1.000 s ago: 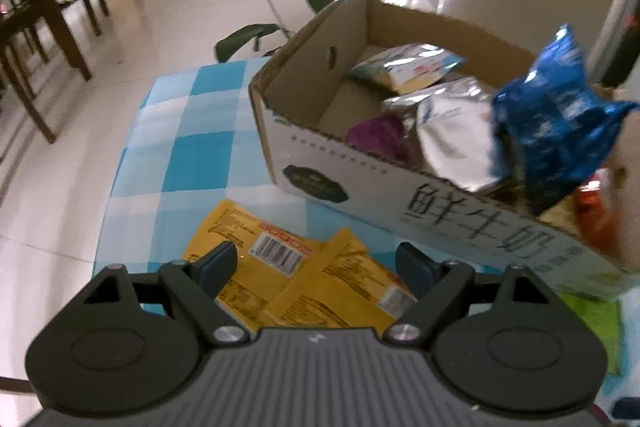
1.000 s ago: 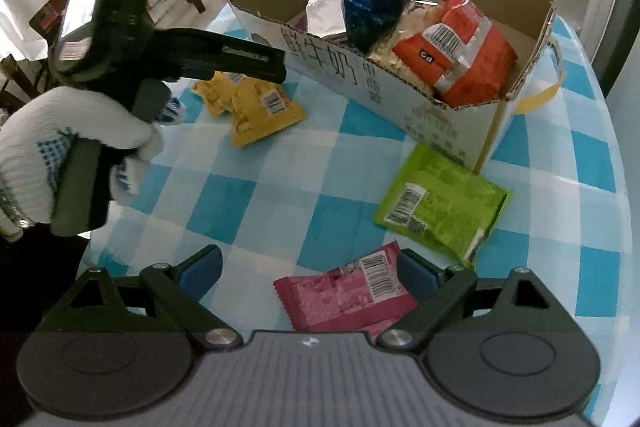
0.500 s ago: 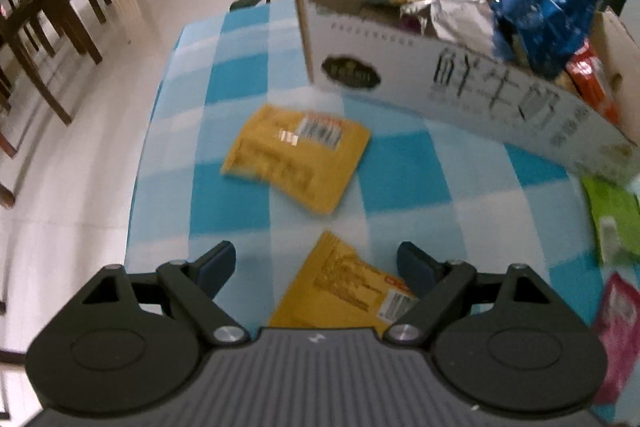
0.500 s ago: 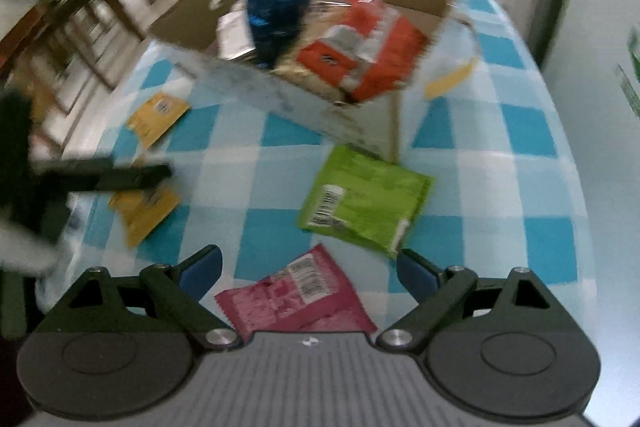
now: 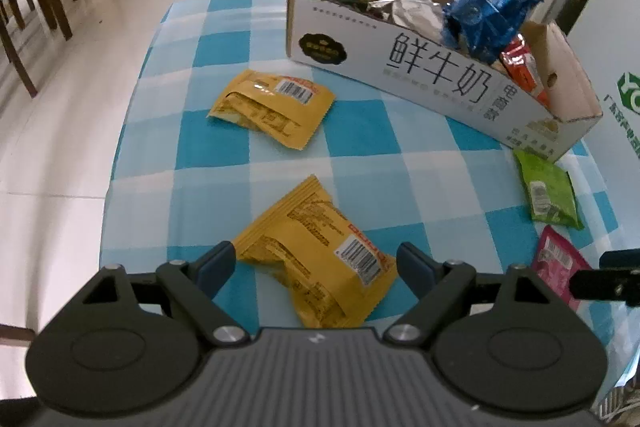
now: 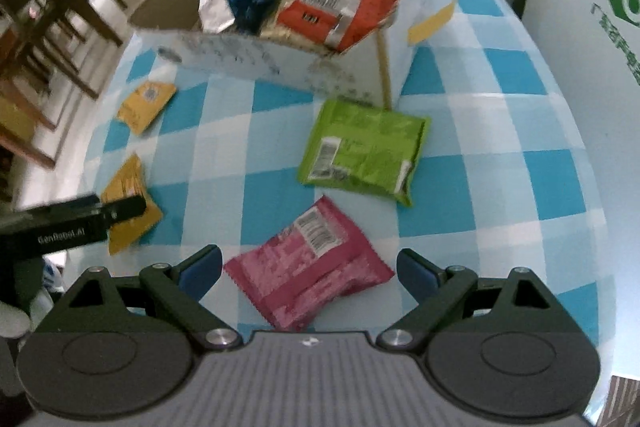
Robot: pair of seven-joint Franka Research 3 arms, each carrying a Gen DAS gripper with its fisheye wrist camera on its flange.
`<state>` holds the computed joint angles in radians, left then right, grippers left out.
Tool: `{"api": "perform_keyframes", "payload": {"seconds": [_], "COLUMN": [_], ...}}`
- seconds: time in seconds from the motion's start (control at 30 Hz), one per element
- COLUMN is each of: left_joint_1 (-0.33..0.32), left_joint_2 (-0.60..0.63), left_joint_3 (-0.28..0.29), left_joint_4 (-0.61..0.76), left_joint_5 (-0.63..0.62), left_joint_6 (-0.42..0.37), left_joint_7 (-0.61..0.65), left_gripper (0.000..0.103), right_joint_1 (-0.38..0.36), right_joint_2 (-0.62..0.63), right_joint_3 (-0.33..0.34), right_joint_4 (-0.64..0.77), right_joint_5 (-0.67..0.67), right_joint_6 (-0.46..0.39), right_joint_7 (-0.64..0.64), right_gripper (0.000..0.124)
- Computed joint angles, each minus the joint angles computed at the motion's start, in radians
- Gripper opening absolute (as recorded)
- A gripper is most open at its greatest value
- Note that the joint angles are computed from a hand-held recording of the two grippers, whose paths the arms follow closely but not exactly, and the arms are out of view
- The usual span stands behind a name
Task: Organize snacks
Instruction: 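Move the right tool to the pink pack while the left tool reaches a yellow packet, then grasp the pink pack with the right tool while the left tool grasps the yellow packet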
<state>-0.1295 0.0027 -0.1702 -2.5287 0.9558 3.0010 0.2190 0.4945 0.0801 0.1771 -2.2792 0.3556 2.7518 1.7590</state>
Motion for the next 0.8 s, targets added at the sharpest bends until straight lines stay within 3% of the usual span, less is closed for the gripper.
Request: {"api": "perform_keyframes", "payload": {"seconds": [0.17,0.4,0.5,0.67,0.8], "left_joint_1": [0.005,-0.005,-0.025,-0.033,-0.018], "left_joint_2": [0.023,0.052,0.065,0.062,0.038], "left_joint_3": [0.013,0.02,0.032,0.036,0.04], "left_joint_4": [0.001,0.024,0.048,0.051,0.026], "left_joint_5": [-0.075,-0.152,-0.096,-0.047,-0.003], "left_joint_6": [0.052,0.017,-0.025,-0.054,-0.039], "left_joint_7": [0.051,0.054,0.003,-0.022,-0.048], "left_gripper": [0.087,0.088,0.09,0.087,0.075], "right_joint_1": [0.003,0.008,0.03,0.048,0.013], "right_joint_2": [0.04,0.079,0.095,0.12,0.115], "right_joint_3": [0.003,0.0,-0.014,-0.011,0.037], "right_joint_4": [0.043,0.078,0.098,0.122,0.112], "right_joint_5": [0.009,0.025,-0.048,-0.145,-0.032], "right_joint_6": [-0.055,-0.045,-0.039,-0.011,0.031], "right_joint_7": [0.007,0.083,0.156,0.148,-0.013], "right_gripper": [0.097,0.097,0.095,0.074,0.063]}}
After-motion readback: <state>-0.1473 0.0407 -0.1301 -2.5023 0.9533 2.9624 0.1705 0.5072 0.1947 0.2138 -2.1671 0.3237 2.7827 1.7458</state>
